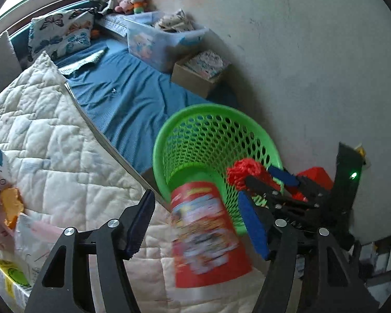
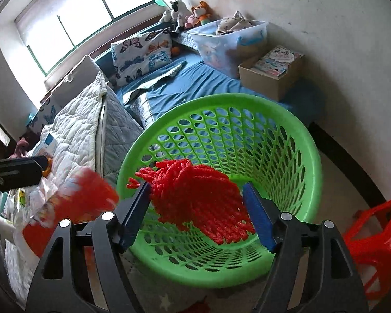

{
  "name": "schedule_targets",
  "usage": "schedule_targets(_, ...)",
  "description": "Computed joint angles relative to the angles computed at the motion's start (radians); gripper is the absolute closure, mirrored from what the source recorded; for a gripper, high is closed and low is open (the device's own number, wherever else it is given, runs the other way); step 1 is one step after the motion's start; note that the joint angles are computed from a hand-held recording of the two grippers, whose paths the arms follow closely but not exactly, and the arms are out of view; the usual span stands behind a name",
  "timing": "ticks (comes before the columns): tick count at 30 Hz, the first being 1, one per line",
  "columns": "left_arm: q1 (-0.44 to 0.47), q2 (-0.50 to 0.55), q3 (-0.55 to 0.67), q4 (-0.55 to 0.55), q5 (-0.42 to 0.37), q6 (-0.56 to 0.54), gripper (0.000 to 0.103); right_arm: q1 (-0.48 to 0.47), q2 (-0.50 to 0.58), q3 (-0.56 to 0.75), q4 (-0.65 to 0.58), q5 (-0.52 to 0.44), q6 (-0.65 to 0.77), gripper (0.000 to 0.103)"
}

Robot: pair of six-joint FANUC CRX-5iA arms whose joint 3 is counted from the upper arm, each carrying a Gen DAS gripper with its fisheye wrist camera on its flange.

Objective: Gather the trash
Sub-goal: 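Carry the netting with the right gripper and drop it into the green basket, then carry the red paper cup with the left gripper and drop it into the green basket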

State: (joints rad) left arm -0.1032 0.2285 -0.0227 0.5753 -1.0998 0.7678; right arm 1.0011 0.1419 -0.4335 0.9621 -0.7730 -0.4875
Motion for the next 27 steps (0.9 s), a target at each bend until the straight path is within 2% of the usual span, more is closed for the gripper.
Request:
schedule_targets(3,-0.010,0.011,0.000,-0.032,-0.014,0.013,0.039,-0.009,0.014,0.002,-0.013,0.017,0.004,0.029)
schedule_targets(5,-0.023,0.012,-0.004,-0.067,-0.007,0.023,0.039,-0.014,0.012,-0.018,0.001,0.052,-0.045,0.029)
schedule_targets(8,-0.021,0.017,-0.019,-0.048,-0.008,0.013,0.038,-0.017,-0.003,-0.054,0.026,0.086,-0.113,0.029)
schedule_targets(16,-0.002,0.027,-0.017,-0.012,-0.078,0.019,0.034,0.000,0.001,-0.038,-0.013,0.050,-0.075,0.029)
schedule_targets(27,0.019,-0.002,-0.054,0.014,-0.133,-0.069,0.034,0.006,0.017,-0.010,-0.033,0.025,-0.011,0.029)
